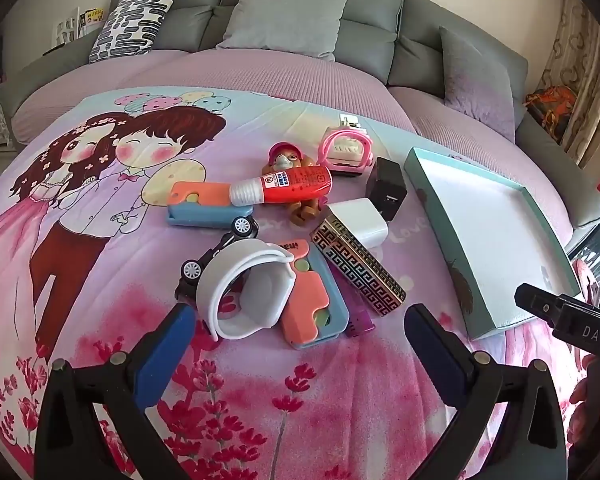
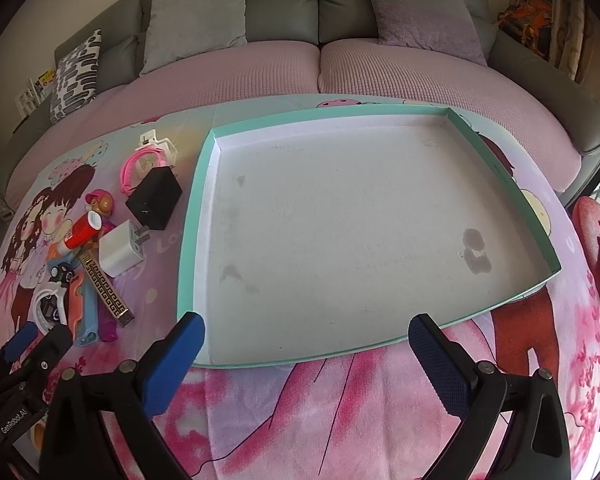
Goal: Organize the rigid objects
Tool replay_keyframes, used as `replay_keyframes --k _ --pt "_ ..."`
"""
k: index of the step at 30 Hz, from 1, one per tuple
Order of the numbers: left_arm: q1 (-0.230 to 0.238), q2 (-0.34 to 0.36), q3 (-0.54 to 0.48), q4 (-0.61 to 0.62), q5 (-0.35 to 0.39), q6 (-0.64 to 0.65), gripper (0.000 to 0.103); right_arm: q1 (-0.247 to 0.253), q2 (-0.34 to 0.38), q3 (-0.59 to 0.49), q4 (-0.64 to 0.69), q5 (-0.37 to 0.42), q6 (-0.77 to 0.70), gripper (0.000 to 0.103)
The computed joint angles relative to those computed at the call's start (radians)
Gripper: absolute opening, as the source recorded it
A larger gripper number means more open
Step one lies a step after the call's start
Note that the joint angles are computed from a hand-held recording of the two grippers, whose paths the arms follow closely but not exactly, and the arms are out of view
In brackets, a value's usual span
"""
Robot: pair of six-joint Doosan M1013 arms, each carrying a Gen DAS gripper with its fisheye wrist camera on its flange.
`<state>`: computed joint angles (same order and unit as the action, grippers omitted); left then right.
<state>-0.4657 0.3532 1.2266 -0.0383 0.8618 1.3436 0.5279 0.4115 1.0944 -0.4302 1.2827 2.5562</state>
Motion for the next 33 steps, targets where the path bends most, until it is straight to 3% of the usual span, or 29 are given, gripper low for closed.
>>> replay_keyframes --k 22,28,33 --pt "-0.002 -0.001 0.007 -0.006 -0.001 -0.010 0.103 -0.004 0.002 0.000 0.007 0.007 -0.010 0.103" --pt "0.003 0.008 -0.011 -0.012 0.040 -0.003 0.103 -0.006 0.000 0.002 0.008 0.007 -0.009 0.103" --pt "0.002 -0.004 0.018 -0.005 -0.031 0.001 0.103 -0.006 -0.001 0.002 0.009 0.006 -0.012 0.103"
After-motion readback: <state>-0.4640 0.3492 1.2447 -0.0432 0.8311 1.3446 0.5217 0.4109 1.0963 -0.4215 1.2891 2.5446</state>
